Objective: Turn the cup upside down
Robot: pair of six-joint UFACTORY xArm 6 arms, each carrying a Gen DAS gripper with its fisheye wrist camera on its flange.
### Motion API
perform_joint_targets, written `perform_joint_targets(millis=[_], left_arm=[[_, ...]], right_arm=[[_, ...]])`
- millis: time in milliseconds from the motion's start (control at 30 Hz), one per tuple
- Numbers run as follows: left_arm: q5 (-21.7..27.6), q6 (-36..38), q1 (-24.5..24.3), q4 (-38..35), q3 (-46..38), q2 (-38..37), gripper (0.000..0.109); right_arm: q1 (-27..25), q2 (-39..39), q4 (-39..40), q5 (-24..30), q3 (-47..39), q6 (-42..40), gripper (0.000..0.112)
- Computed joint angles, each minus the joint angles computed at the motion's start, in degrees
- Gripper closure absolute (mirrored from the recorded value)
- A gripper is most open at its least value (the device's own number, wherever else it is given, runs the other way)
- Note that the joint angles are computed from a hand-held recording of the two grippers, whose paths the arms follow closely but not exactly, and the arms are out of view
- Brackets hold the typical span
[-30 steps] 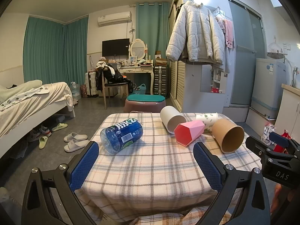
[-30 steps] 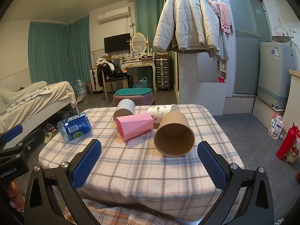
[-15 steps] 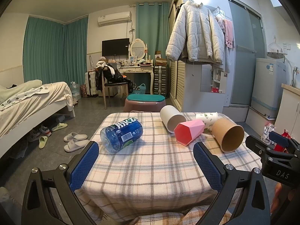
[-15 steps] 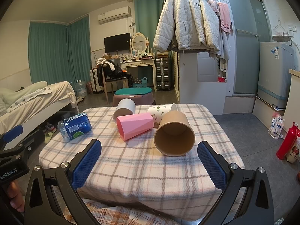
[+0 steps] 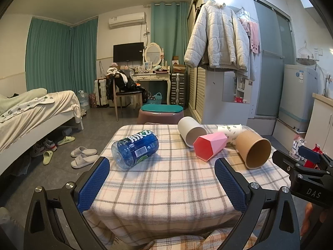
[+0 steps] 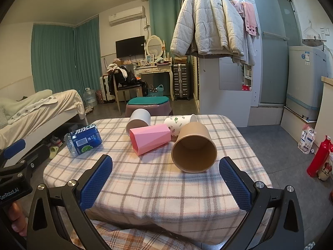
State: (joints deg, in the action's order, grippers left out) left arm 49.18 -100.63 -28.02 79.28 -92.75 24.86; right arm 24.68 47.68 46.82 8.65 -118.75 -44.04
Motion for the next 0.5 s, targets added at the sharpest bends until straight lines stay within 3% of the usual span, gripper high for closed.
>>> perform_joint_targets(millis=[500], left_arm=[[0.0, -0.2, 0.0, 0.1, 0.0, 0.0, 0.006]], right_arm=[[0.1, 0.3, -3.4, 0.3, -0.3, 3.4, 0.01]])
